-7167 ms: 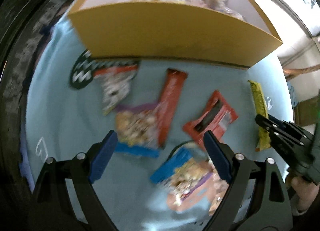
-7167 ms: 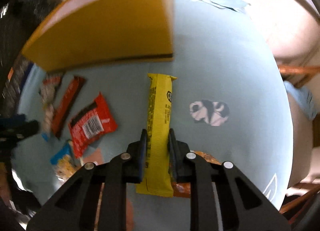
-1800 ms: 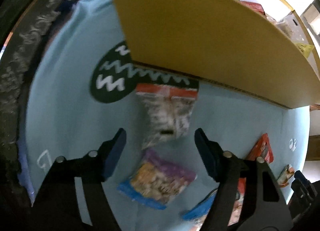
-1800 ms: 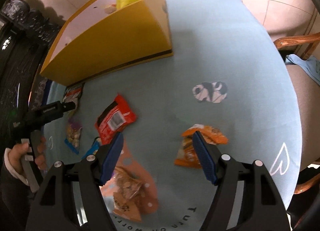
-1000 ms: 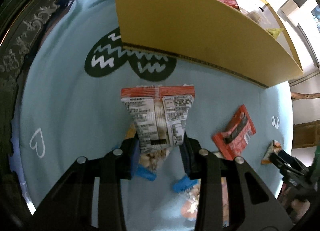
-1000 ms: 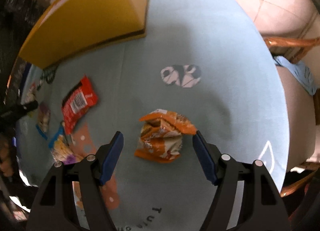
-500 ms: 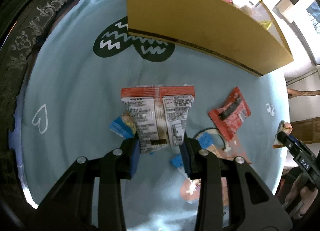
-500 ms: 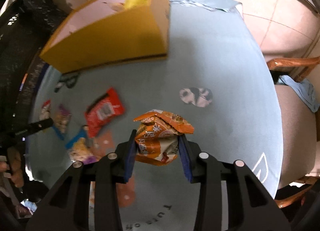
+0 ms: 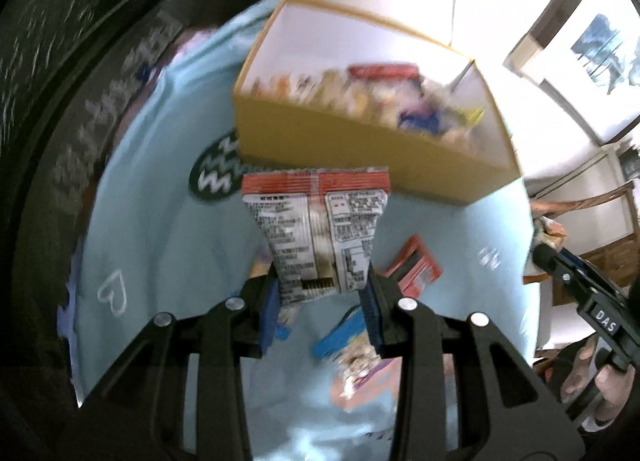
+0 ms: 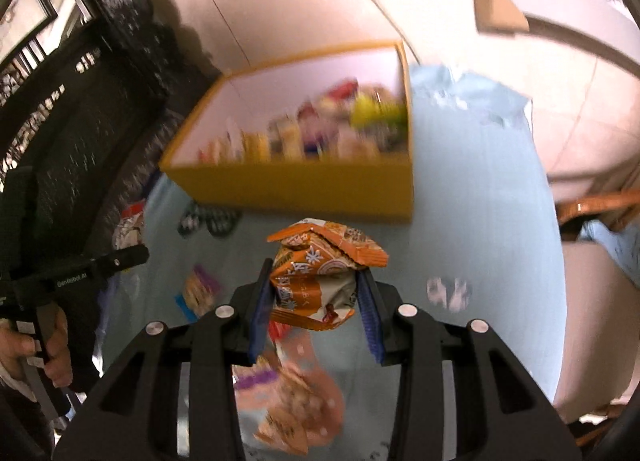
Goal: Organize snacks
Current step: 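Carry the nut bag to the box while the right tool grasps and carries the orange bag, then open both tools over the yellow box to drop the two bags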
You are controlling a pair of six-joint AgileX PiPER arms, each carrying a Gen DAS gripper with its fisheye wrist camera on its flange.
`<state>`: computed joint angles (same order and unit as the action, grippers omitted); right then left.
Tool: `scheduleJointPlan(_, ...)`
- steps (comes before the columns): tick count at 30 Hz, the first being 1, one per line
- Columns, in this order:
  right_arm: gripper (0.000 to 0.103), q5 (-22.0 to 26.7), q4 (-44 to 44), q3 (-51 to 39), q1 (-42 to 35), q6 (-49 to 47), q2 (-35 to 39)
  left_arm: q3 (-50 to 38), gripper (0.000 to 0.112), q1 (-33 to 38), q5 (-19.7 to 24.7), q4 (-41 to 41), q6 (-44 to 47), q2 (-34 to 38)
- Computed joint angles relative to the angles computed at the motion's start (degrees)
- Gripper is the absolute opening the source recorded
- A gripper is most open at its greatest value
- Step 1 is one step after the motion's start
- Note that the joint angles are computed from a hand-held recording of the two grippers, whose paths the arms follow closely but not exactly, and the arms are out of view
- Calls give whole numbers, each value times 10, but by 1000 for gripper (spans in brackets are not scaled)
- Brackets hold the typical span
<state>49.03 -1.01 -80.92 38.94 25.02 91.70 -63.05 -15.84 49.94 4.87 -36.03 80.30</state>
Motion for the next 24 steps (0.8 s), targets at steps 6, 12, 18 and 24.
scheduleJointPlan(6, 40, 17, -5, -133, -22, -13, 72, -140, 36, 17, 24, -8, 47, 87)
scheduleJointPlan(12, 40, 64, 12, -301, -55, -34, 183, -261, 36, 41, 43, -42, 96, 189)
scheduleJointPlan(18, 47, 107, -6, -447, -86, 10, 298, -407, 101, 62, 88, -20, 44, 311)
scheduleJointPlan(24, 68, -15, -1, -248, -95, 44, 206, -309, 101, 79, 32, -34, 3, 275)
